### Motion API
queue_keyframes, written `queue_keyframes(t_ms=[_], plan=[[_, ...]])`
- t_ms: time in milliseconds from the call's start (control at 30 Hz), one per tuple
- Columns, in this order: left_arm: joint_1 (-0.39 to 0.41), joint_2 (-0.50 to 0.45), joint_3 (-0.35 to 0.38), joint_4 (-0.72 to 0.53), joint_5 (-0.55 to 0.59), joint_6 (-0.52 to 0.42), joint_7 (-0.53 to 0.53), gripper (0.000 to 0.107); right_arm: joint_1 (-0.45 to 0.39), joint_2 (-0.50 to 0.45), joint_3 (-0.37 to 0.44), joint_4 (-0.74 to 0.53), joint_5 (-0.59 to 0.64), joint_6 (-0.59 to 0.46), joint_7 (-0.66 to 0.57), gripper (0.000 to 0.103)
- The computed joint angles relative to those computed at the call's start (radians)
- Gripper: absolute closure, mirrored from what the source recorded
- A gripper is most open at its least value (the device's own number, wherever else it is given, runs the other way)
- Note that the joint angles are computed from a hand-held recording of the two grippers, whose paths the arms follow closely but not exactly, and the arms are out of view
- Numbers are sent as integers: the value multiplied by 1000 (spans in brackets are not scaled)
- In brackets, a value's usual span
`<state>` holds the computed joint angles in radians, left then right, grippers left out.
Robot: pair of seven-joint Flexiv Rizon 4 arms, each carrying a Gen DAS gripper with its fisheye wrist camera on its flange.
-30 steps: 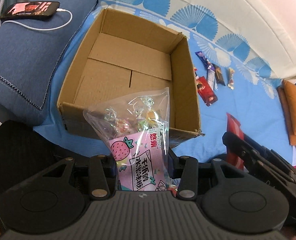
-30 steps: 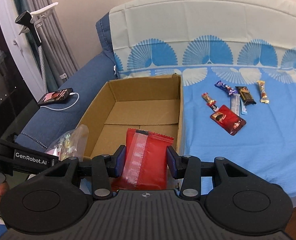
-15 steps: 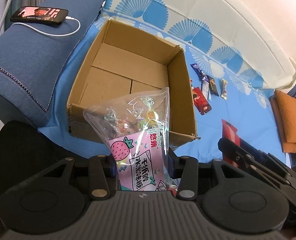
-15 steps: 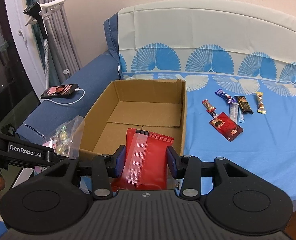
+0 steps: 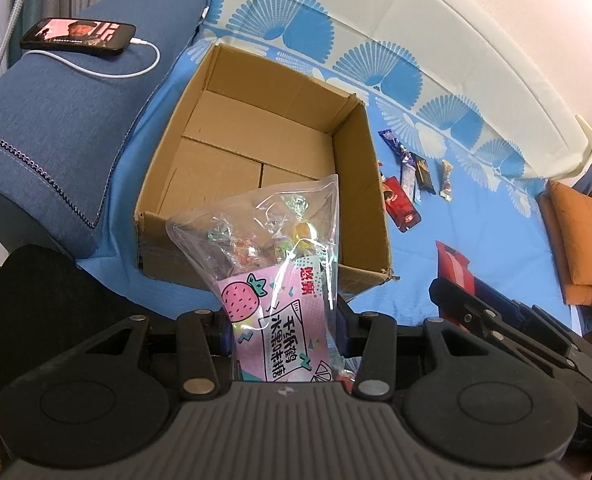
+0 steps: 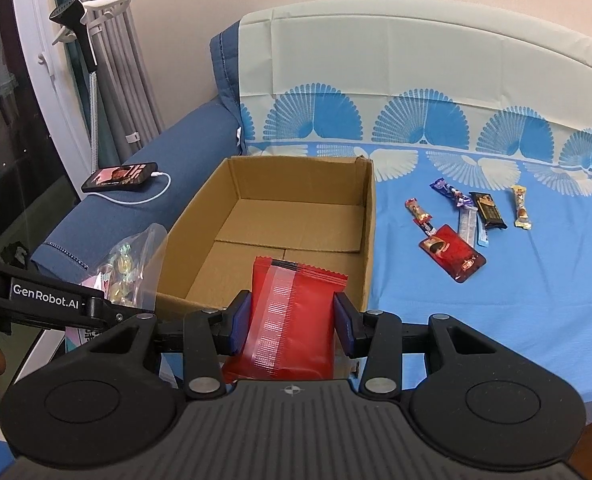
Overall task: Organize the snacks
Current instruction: 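Carry candy bag with left tool while right tool carries red packet to box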
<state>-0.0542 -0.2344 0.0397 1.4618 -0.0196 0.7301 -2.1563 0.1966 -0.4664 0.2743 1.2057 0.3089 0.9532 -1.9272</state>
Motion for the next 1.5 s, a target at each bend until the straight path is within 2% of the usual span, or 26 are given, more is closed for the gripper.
queue_keyframes(t_ms=[333, 567, 967, 1500], plan=[[9, -32, 1, -38, -12, -21, 6, 57, 14, -35, -13, -45, -30, -43, 21, 57], [21, -73, 15, -108, 1, -28, -7, 57, 26, -64, -16, -72, -59, -5, 14, 57], [43, -157, 26, -237, 9, -36, 0, 57, 59, -173, -25, -231, -106, -27, 59, 57], [89, -317, 26, -414, -50, -97, 40, 57, 133, -353, -67, -483, -197, -139, 153, 56]])
